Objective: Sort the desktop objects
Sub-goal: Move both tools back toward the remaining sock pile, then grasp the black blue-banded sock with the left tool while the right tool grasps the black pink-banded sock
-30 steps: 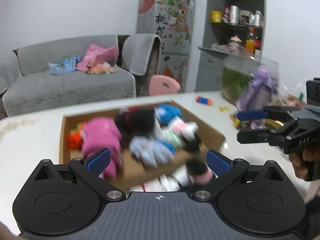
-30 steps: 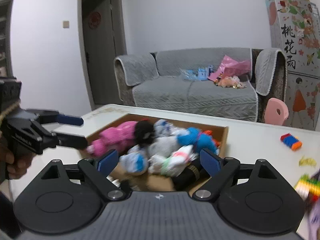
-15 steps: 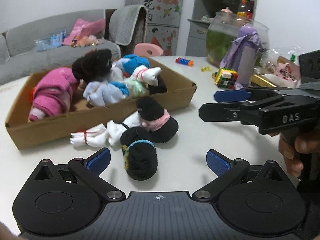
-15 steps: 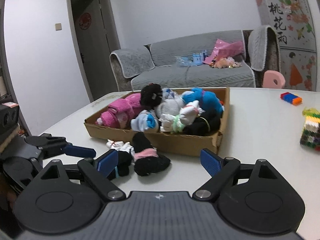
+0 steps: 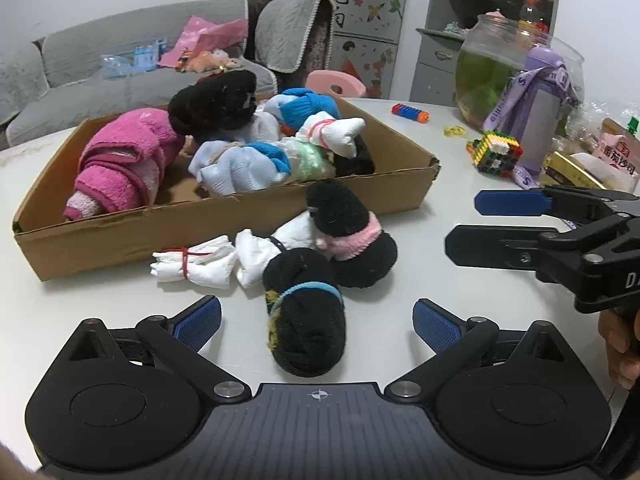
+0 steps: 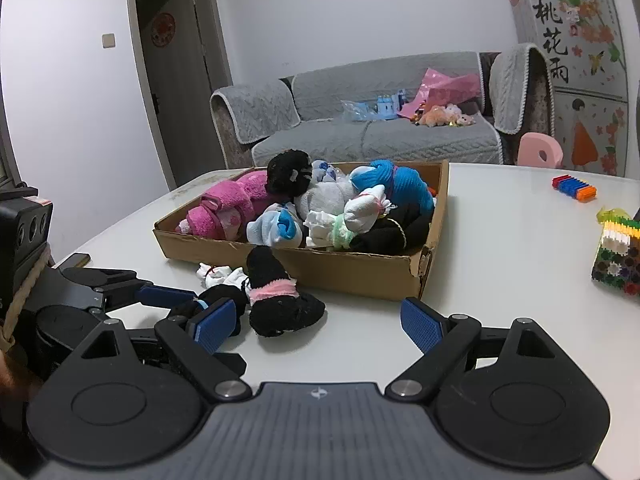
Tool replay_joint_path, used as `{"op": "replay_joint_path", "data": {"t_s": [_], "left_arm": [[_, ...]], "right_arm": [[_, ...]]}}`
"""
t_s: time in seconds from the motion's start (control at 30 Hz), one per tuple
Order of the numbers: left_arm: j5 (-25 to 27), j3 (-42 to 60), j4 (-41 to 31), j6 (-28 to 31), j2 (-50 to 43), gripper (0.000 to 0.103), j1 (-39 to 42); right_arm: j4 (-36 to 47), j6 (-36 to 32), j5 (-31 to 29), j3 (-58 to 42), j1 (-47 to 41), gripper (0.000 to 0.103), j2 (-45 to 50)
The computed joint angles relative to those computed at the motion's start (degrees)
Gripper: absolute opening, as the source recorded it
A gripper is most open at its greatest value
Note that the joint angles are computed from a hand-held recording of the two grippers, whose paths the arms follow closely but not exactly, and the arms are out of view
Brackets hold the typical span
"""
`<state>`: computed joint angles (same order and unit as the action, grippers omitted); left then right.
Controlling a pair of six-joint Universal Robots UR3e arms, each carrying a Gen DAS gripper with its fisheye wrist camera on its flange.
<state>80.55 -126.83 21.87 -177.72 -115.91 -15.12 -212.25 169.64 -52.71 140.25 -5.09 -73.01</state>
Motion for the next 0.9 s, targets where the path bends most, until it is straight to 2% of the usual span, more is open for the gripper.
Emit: {"op": "replay_joint_path", "data": {"t_s": [0.37, 0.47, 0.67, 0.87, 0.9], "left_arm": [[3.8, 0.8, -1.7, -0.2, 0.3, 0.102, 1.1], [3.1, 0.0, -2.0, 0.1, 1.0, 0.101, 2.6], [2.2, -2.2, -1.5, 4.9, 2.5, 0.093, 4.0], [-1.7, -4.8, -0.9, 8.0, 4.4, 0.083, 6.7], [-2.6, -5.0, -0.7, 8.4, 4.4, 0.078, 7.1]], "right_arm": [[1.4, 0.0, -0.4, -0.8, 0.3, 0.089, 0.1], [3.2, 0.3, -0.2, -3.3, 1.1, 0.089, 1.3], [9.0, 0.1, -1.8, -10.4, 5.0, 0.086, 4.7], [13.6, -0.9, -1.7, -16.0, 7.6, 0.081, 7.3], [14.3, -1.3, -2.0, -16.7, 8.1, 0.08, 7.5]]}}
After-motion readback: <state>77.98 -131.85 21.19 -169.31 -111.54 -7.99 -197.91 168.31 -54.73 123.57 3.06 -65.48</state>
